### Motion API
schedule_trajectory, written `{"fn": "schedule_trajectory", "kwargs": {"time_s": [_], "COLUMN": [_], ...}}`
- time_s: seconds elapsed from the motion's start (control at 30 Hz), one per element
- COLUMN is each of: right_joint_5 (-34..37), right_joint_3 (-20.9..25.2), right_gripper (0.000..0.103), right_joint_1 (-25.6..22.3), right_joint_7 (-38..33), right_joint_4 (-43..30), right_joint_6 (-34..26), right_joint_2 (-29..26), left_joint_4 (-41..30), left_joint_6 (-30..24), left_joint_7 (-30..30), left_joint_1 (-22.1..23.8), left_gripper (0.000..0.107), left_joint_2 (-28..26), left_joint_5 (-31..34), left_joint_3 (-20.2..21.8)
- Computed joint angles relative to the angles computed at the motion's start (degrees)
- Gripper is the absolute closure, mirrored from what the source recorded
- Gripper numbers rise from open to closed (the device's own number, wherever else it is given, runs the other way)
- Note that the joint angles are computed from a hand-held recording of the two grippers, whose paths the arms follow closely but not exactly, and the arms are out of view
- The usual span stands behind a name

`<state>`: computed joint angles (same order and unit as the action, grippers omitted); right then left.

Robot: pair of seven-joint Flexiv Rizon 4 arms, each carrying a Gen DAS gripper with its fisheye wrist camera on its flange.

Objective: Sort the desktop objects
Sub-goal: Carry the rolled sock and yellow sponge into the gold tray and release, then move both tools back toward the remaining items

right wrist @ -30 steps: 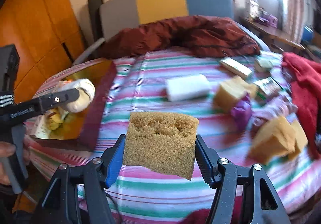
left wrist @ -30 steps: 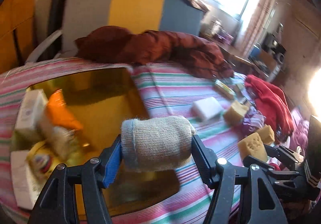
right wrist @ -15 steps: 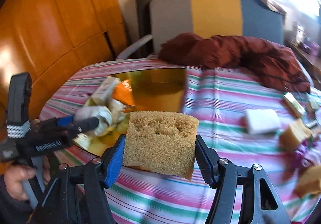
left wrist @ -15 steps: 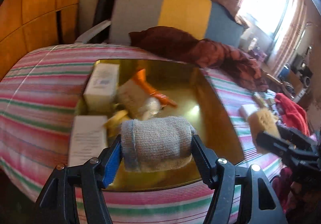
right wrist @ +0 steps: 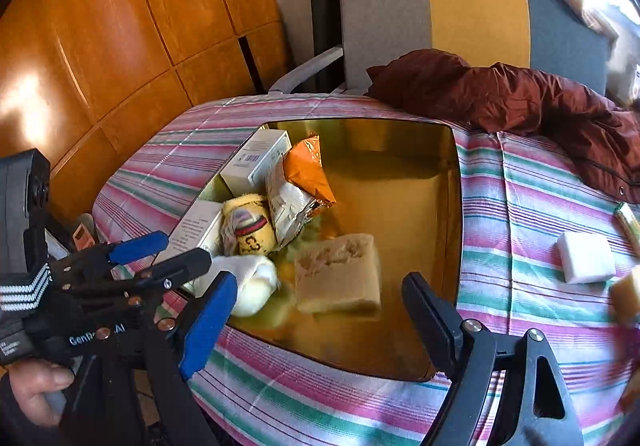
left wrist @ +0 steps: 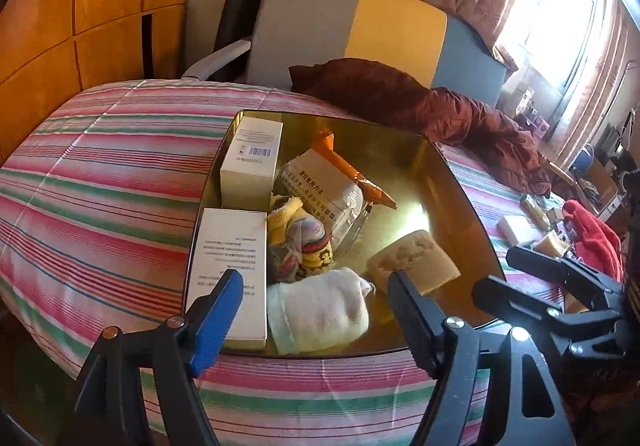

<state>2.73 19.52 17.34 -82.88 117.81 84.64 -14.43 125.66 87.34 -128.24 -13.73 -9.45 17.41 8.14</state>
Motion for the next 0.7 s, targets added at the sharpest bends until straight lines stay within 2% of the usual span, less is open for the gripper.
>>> {"fn": "schedule_trajectory", "kwargs": {"time_s": [0.17, 0.27, 0.43, 0.57, 0.7], "right_joint_5": [-2.80, -8.64, -27.71, -44.36, -60.24], "right_joint_3": [-2.85, -7.41, -21.20, -33.57, -44.83], "right_gripper": [0.013, 0.013, 0.010, 0.009, 0.009], "right_joint_1": [1.77, 4.81, 13.17, 19.60, 24.48], "right_joint_7": [2.81, 7.77, 22.53, 35.11, 47.13], "right_joint_4": [2.02, 4.39, 9.99, 13.18, 14.78], "right_joint_6": [1.07, 2.59, 7.31, 10.61, 14.07], "right_joint_2": [1.21, 2.28, 4.36, 5.82, 6.98], "left_joint_4": [-0.68, -0.80, -1.40, -0.36, -1.76], "left_joint_6": [-0.25, -0.45, -1.20, 0.55, -0.62], "left_joint_7": [-1.26, -0.90, -2.14, 1.20, 1.10], "left_joint_1": [-0.27, 0.03, -0.27, 1.15, -0.49], "left_gripper": [0.031, 0.031, 0.031, 0.032, 0.032], "left_joint_2": [0.34, 0.37, 0.67, 0.54, 0.09], "left_joint_5": [0.87, 0.35, 1.32, -2.46, -1.60], "left_joint_3": [-0.02, -0.52, -0.63, -2.88, -1.89]}}
